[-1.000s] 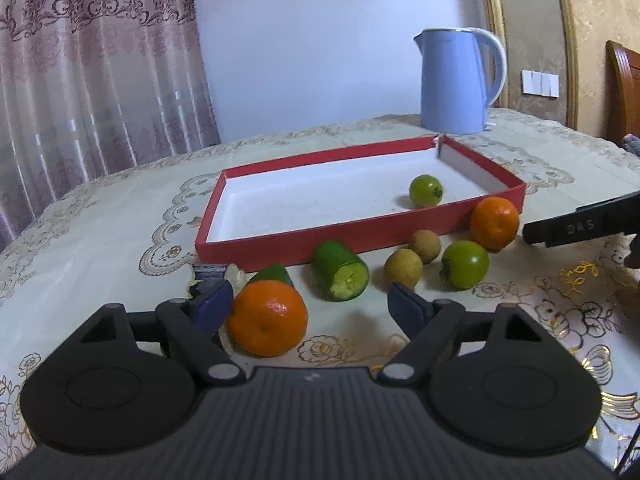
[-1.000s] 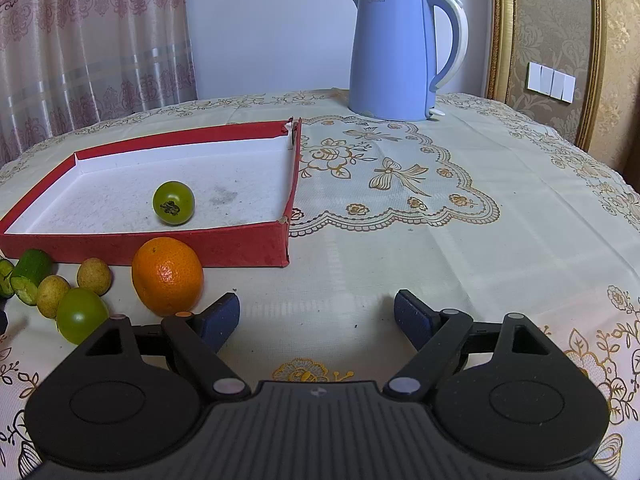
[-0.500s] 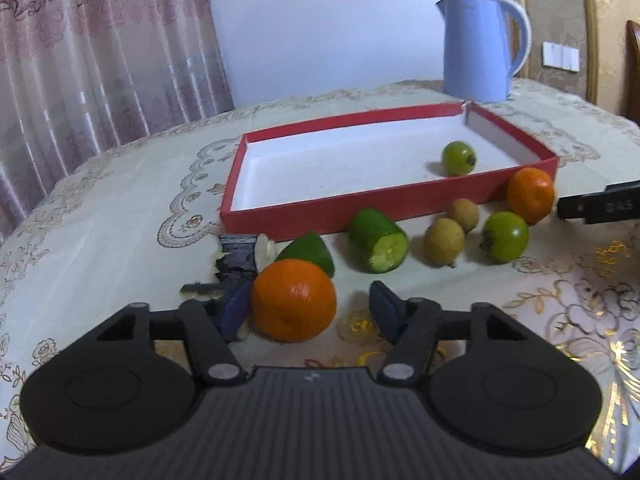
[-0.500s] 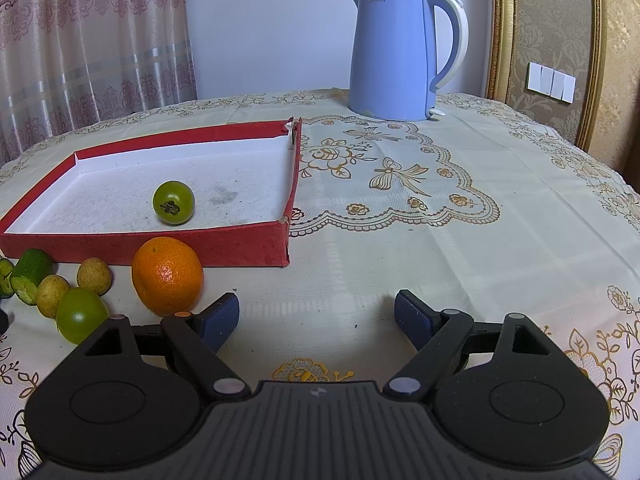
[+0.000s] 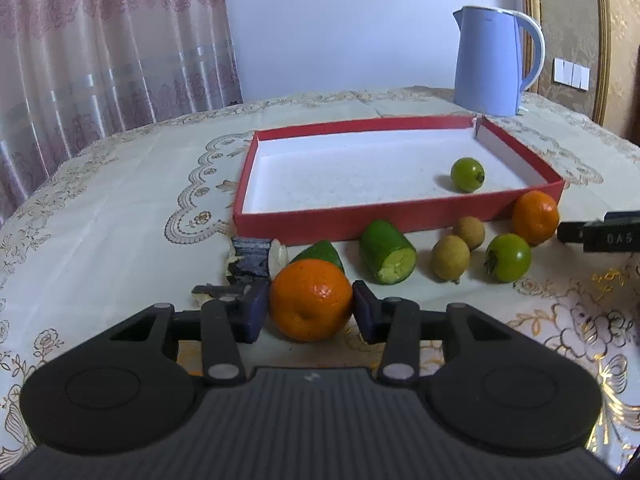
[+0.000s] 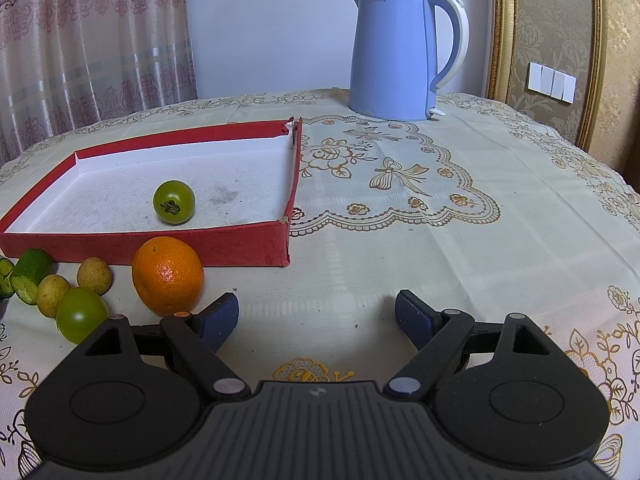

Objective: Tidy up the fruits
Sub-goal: 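Carry the mandarin with the left gripper over the tray, then release the mandarin into the tray and lift the left gripper away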

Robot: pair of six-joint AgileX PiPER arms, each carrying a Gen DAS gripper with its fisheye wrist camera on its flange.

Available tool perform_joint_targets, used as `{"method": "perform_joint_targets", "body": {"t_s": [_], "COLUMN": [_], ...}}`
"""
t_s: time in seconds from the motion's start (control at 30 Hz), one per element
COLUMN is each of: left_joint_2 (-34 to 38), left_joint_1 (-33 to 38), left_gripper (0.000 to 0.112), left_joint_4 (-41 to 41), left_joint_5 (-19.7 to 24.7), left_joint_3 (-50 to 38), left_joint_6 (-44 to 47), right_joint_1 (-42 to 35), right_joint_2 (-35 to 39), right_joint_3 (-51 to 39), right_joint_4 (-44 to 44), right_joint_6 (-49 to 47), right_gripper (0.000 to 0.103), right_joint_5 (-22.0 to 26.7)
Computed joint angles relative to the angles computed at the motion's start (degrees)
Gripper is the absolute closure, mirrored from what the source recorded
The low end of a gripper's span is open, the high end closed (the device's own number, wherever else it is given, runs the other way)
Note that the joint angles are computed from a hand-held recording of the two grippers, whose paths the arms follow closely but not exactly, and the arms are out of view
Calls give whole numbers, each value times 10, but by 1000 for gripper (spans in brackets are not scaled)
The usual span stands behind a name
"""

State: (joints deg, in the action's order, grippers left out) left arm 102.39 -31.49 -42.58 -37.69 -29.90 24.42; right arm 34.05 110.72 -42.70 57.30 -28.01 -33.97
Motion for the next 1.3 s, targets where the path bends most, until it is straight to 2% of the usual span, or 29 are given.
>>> {"method": "perform_joint_targets", "body": {"t_s": [0.3, 0.57, 0.73, 0.9, 1.0, 1.07, 1.2, 1.23, 1.27, 1.3], "left_joint_2": [-42, 6, 73, 137, 168, 182, 192, 193, 192, 189], "left_joint_1": [23, 89, 110, 128, 132, 134, 124, 123, 121, 123], "left_gripper": [71, 71, 71, 71, 71, 71, 70, 67, 57, 51], "left_joint_4": [0, 32, -18, -151, -259, -297, -313, -312, -289, -243], "left_joint_5": [37, 105, 130, 185, 198, 204, 186, 182, 175, 180], "left_joint_3": [-24, -141, -241, -345, -389, -406, -414, -415, -410, -403], "left_joint_6": [29, 29, 84, 216, 325, 369, 398, 398, 377, 333], "right_joint_1": [0, 0, 0, 0, 0, 0, 0, 0, 0, 0], "right_joint_2": [0, 0, 0, 0, 1, 1, 1, 1, 1, 1], "right_joint_3": [-1, -1, -1, -1, -1, -1, -1, -1, -1, -1], "right_joint_4": [1, 1, 0, 0, 0, 0, 0, 0, 0, 1], "right_joint_6": [-1, -1, -1, -1, -1, -1, -1, -1, -1, -1], "right_gripper": [17, 17, 17, 17, 16, 16, 16, 16, 16, 16], "right_joint_5": [0, 1, 1, 1, 1, 1, 1, 1, 1, 1]}}
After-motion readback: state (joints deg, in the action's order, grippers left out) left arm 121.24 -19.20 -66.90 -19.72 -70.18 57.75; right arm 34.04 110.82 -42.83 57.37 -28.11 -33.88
